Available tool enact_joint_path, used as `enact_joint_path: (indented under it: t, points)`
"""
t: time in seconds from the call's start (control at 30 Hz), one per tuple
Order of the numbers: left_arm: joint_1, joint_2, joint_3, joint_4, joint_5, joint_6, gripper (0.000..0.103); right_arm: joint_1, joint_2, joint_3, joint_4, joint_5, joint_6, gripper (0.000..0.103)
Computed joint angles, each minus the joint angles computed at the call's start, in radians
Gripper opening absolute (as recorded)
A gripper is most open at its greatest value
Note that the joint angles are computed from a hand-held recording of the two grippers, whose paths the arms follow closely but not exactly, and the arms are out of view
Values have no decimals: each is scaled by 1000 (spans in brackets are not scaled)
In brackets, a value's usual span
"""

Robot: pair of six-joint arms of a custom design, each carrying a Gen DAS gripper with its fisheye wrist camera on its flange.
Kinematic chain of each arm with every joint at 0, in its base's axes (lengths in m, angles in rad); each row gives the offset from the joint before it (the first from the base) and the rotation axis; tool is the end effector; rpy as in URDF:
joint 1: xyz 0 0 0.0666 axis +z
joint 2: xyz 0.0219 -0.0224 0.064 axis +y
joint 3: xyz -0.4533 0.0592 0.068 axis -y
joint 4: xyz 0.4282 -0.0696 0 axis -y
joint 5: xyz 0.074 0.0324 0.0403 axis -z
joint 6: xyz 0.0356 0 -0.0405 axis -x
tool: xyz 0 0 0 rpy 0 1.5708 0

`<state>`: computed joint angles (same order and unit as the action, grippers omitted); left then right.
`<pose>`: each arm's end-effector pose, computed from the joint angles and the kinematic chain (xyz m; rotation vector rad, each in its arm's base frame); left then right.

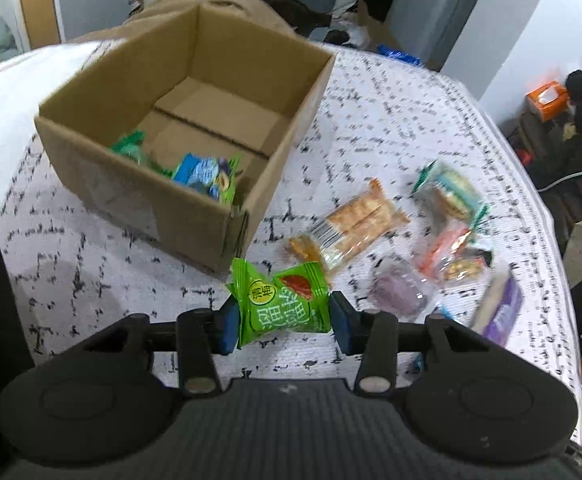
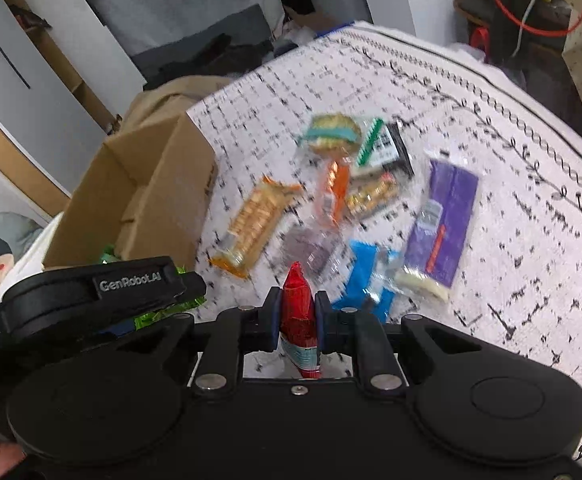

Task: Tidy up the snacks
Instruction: 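Drop the green packet into the box with the left gripper while the right carries the red bar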

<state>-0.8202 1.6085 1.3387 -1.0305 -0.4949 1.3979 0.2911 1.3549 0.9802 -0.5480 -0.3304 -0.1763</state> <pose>0.3856 -0.3892 0.3653 -0.8205 2.4495 -0.0240 0.4322 0.1411 0.3453 -0.2855 2.5083 0.6049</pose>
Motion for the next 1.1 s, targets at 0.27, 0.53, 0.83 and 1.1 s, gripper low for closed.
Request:
enact_joint_path:
  t: [0.27,0.53,0.83,1.1]
  points:
    - [16,-54,16,-28,-15,-78,45,26,-7,41,28,16,-49,17]
    - [50,-100,15,-9,-9,-173,45,73,-15,74,43,49,-71,17]
    - [89,-150,-7,-3,-2,-242,45,125,-11,103,60,79,-105,17]
    - [136,-195,-35,12,18,-295,45,174,4,136,82,111,-132,17]
